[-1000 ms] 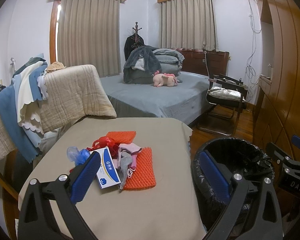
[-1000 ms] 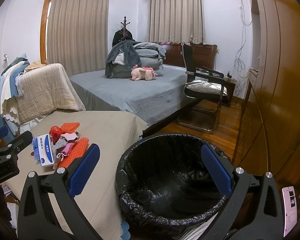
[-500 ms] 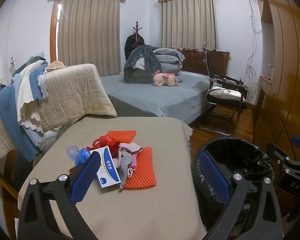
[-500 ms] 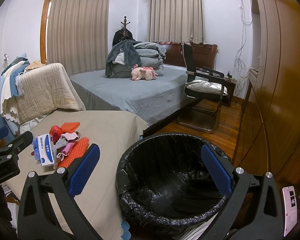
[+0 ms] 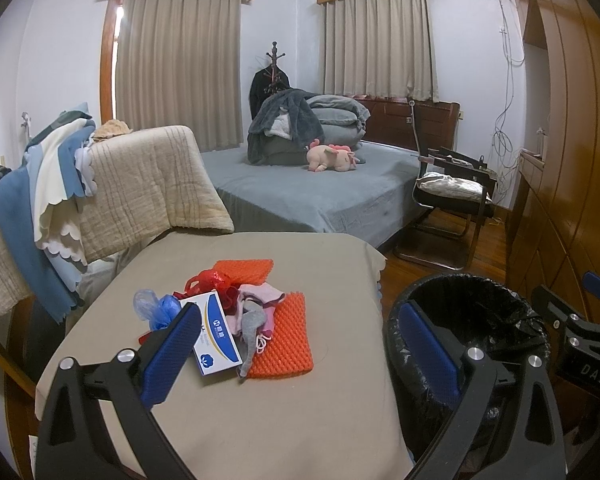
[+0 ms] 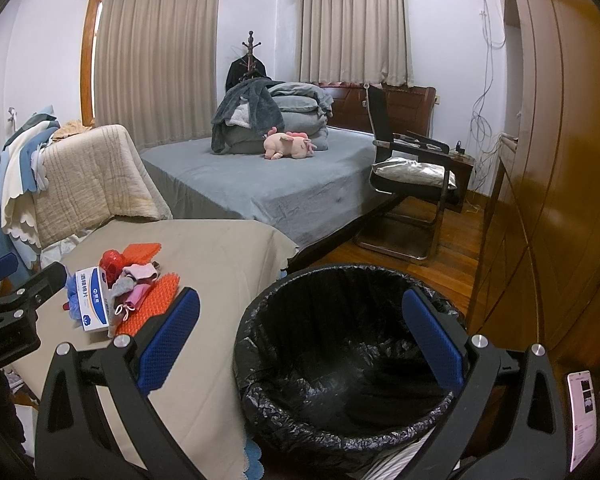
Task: Collect trash
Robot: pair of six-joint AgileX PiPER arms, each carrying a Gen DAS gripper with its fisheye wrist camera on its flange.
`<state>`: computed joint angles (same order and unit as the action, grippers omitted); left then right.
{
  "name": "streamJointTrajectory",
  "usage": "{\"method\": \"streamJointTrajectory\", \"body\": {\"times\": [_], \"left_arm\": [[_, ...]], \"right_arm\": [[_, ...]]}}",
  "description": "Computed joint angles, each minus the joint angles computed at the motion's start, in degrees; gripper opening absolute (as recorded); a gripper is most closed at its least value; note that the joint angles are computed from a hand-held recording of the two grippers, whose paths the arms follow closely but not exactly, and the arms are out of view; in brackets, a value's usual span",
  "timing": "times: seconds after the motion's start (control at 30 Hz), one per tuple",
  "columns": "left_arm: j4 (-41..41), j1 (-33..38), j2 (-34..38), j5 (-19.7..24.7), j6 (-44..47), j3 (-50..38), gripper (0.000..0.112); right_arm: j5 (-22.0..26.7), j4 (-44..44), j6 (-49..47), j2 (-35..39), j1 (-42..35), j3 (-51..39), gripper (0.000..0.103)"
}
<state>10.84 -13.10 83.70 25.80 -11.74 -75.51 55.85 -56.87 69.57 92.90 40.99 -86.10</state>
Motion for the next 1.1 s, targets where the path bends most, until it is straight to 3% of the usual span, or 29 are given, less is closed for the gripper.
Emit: {"method": "streamJointTrajectory", "body": {"times": [0.4,0.63,0.8,1.1], "left_arm": [[-1.28,1.96,-0.11,-4.18,1.11,4.67,0.097],[-0.16,2.36,1.09,-1.81,-0.17,1.65,0.097],[5.12,4.17,2.33,-2.91,-4.58,2.36,0.097],[3.21,11.23,8.40,-7.34,-2.04,3.15,0.097]], "right_arm": [[-0.87,-0.73,3.31,3.71,1.64,-0.55,0.098],[-2.42,1.71,-0.10,5.84,0.62,-3.26,0.098],[-4.99,5.69,-4.11,9.95,-1.10,-7.68,0.098],[-8.99,10.34,-10.18,21.36,-3.06,-18.15,0.098]]}}
